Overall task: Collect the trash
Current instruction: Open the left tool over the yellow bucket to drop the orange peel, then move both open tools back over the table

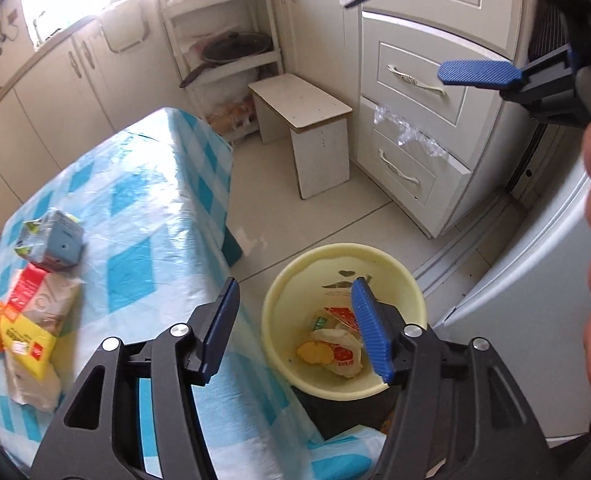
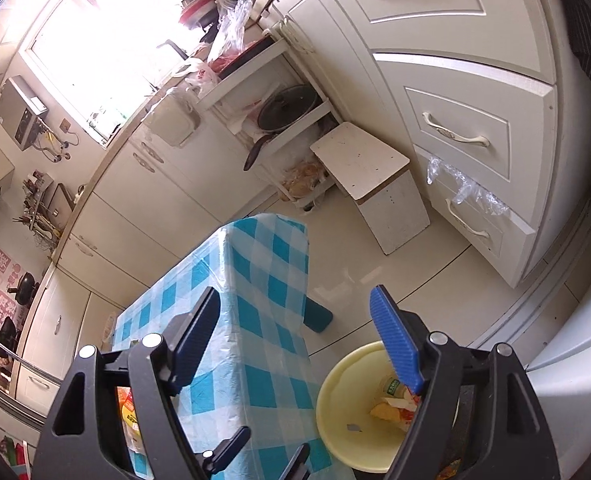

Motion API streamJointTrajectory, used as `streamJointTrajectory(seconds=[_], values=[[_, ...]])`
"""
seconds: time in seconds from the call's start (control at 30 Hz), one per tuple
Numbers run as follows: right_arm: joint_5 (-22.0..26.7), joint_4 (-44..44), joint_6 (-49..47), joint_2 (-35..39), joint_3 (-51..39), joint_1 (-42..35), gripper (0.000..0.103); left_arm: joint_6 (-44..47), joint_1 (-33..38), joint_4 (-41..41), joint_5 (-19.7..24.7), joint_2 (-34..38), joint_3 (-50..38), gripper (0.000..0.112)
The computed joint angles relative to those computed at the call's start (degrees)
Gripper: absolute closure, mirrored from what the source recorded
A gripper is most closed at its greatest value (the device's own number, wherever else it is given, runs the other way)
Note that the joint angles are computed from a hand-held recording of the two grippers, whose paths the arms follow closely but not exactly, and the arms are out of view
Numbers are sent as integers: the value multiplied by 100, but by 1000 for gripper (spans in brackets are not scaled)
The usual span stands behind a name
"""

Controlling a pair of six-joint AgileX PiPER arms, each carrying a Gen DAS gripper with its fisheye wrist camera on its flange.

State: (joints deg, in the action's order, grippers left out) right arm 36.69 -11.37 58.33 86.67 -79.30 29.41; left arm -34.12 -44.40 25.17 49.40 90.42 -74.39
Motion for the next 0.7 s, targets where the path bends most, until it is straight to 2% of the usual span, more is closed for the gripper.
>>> streamJointTrajectory(seconds=[0.3, 0.7], values=[[325, -331, 143, 567, -717, 501, 27, 402, 594, 208, 272, -1178, 693, 47], [1097, -633, -23, 1610, -2149, 1376, 27, 1825, 2398, -411, 257, -2381, 1235, 42]])
